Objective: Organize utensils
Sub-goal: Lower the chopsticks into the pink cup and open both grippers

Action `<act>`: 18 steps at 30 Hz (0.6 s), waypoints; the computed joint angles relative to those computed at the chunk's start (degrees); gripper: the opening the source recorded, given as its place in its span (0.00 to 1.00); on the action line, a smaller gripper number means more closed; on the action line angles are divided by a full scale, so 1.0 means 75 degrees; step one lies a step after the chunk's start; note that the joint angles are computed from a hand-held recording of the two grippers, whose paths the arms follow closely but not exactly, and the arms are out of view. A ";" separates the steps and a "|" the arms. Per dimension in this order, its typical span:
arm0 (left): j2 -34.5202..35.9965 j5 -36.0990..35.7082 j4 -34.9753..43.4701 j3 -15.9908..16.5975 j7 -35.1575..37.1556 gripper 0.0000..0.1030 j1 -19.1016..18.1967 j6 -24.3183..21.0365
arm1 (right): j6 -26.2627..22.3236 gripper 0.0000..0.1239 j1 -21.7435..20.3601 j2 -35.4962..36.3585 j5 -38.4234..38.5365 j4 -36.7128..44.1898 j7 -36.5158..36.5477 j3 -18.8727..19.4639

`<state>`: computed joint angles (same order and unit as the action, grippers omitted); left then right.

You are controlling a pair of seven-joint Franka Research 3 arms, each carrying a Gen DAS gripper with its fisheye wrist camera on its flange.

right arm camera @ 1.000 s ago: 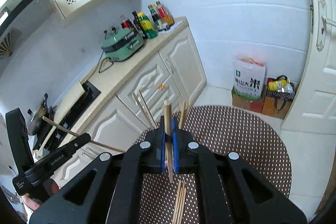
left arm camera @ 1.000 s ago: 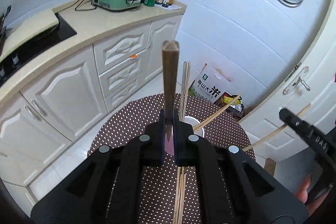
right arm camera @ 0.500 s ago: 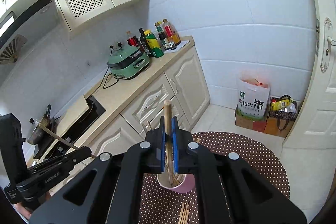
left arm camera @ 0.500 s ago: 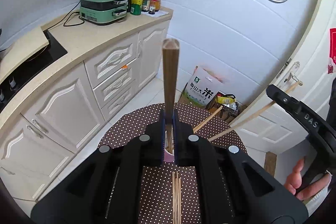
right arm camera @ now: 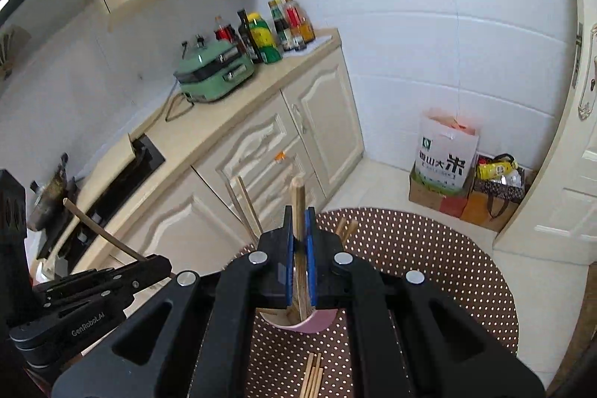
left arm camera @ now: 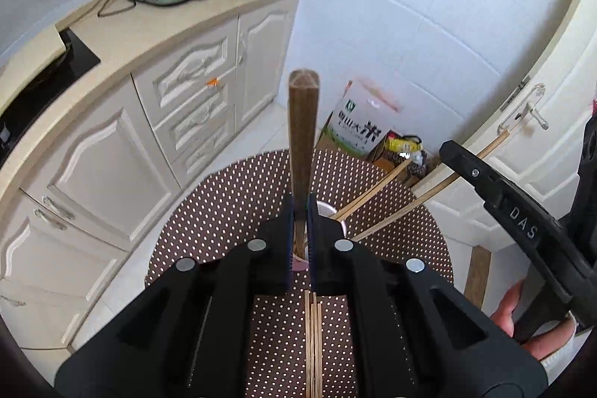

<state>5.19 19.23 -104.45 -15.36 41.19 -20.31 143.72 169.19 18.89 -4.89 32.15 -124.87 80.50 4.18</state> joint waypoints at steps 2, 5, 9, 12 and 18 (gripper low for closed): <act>0.0191 -0.0251 0.0099 -0.0013 0.0147 0.06 0.0027 -0.0096 | -0.0099 0.03 -0.0026 0.0132 -0.0117 0.0057 0.0131 0.0017; 0.0433 -0.0460 0.0252 -0.0018 0.0337 0.06 0.0036 -0.0198 | -0.0175 0.03 -0.0067 0.0326 -0.0226 0.0131 0.0318 0.0033; 0.0834 -0.0838 0.0535 -0.0056 0.0750 0.06 0.0066 -0.0255 | -0.0320 0.03 -0.0109 0.0537 -0.0347 0.0221 0.0515 0.0055; 0.1059 -0.0913 0.0709 -0.0029 0.0876 0.06 0.0038 -0.0309 | -0.0465 0.03 -0.0136 0.0676 -0.0539 0.0301 0.0711 0.0072; 0.1439 -0.0911 0.0878 0.0041 0.0875 0.06 -0.0007 -0.0299 | -0.0619 0.04 -0.0189 0.0881 -0.0911 0.0439 0.1095 0.0065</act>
